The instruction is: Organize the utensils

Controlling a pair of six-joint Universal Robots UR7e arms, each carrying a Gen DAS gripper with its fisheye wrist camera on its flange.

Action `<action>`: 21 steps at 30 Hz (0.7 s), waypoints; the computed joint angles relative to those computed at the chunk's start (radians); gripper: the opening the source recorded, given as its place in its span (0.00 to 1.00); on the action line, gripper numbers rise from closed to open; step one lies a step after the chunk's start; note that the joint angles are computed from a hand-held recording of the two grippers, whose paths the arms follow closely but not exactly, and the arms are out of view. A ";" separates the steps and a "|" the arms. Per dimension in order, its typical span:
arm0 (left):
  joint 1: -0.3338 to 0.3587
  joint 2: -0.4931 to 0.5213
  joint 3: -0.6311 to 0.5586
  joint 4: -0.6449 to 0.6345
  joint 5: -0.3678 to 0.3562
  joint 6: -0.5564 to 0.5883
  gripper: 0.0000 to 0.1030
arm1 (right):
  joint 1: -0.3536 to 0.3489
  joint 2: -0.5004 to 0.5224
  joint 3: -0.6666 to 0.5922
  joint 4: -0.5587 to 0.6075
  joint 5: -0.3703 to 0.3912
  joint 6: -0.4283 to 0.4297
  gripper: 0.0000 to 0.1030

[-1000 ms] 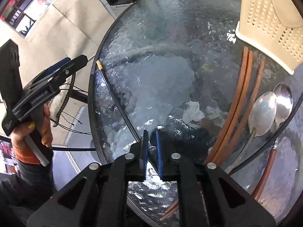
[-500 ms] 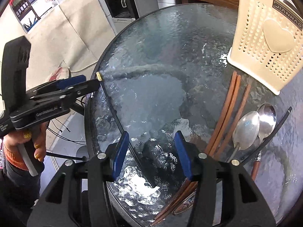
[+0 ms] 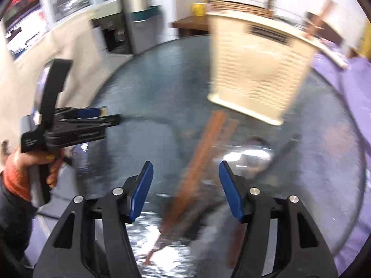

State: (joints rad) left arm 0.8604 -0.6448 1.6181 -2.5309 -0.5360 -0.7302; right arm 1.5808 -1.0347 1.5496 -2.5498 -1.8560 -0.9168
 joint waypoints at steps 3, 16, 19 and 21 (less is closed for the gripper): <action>0.003 0.064 -0.093 0.038 0.000 0.073 0.57 | -0.015 0.025 -0.018 -0.140 -0.079 -0.012 0.58; 0.008 0.119 -0.183 0.046 -0.046 0.187 0.46 | -0.064 0.164 -0.312 0.059 -0.143 0.263 0.49; 0.012 0.124 -0.204 0.074 -0.049 0.179 0.46 | -0.065 0.226 -0.421 0.155 -0.159 0.367 0.42; 0.016 0.127 -0.217 0.083 -0.053 0.182 0.46 | -0.059 0.268 -0.485 0.198 -0.177 0.394 0.40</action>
State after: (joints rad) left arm 0.8760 -0.5174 1.4012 -2.4474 -0.5893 -0.5480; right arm 1.5221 -0.7670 1.0649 -2.3522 -2.0334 -0.5232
